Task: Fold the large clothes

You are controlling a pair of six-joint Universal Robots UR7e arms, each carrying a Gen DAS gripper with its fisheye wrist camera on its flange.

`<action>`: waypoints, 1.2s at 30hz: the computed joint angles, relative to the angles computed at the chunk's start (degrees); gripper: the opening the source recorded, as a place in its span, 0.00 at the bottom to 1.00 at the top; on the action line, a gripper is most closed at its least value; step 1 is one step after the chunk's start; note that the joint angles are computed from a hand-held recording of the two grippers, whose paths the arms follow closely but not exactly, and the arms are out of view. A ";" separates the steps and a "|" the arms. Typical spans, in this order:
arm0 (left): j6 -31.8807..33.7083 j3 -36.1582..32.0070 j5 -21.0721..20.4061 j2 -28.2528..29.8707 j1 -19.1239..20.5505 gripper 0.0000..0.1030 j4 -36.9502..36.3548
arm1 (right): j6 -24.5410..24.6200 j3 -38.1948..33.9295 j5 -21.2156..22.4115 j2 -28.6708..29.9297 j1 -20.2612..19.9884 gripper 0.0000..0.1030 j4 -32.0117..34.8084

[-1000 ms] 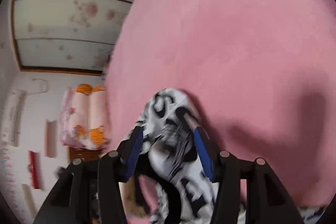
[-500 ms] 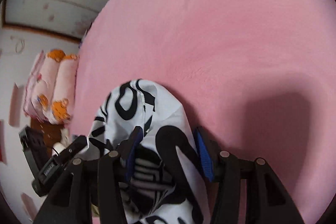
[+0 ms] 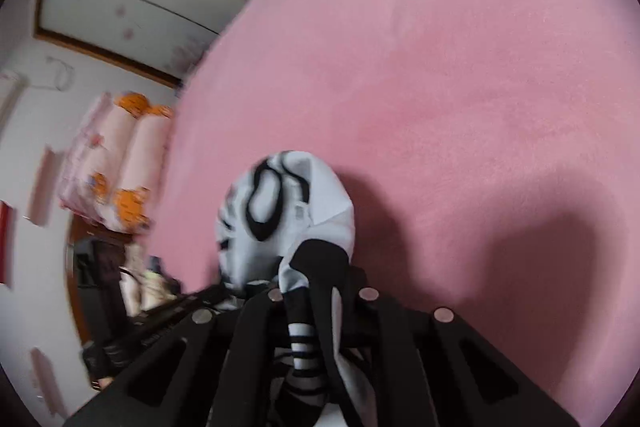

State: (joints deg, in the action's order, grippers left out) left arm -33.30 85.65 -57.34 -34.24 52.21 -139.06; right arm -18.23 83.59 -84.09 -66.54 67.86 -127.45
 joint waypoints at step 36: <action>-47.32 50.34 -0.19 -27.16 -44.57 0.07 -9.19 | -35.77 30.58 0.42 -49.95 -13.74 0.17 28.95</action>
